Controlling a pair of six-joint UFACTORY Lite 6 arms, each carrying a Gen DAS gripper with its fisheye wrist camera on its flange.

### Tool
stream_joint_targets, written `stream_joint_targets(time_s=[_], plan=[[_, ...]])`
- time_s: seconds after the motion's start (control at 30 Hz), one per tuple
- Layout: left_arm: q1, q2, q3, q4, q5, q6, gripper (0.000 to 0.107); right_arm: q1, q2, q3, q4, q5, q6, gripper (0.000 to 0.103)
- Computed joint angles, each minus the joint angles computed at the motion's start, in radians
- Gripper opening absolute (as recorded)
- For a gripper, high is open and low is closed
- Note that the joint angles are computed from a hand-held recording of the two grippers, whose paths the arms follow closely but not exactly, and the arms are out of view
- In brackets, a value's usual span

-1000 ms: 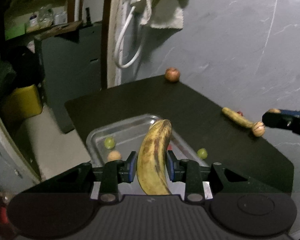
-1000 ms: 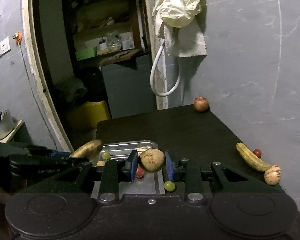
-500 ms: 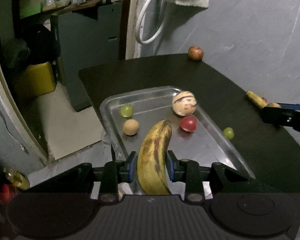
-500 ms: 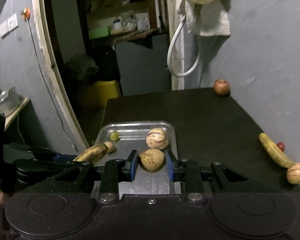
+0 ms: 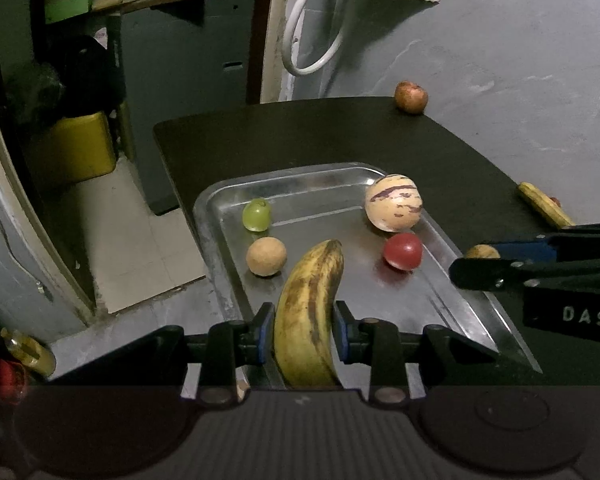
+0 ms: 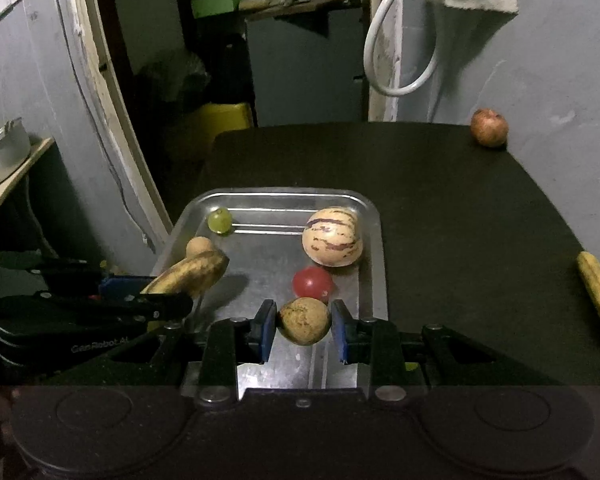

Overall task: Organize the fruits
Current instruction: 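Carry the banana in the left tool over the tray while the right carries the tan fruit, then open the left tool to drop the banana in the tray while the right releases the tan fruit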

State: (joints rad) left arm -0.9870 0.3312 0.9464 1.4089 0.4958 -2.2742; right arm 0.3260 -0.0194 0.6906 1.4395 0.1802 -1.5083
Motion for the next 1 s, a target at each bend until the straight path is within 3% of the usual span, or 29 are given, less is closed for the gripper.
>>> stream_joint_targets(time_s=[0.37,1.0], plan=[[0.019,0.089,0.071,-0.048,-0.002,0.069,0.033,-0.003,0.181,0.093,0.145,-0.007,-0.164,0.031],[0.027,0.094,0.085,-0.094,-0.005,0.129,0.035,-0.015,0.241,0.101,0.212,-0.005,-0.245,0.033]])
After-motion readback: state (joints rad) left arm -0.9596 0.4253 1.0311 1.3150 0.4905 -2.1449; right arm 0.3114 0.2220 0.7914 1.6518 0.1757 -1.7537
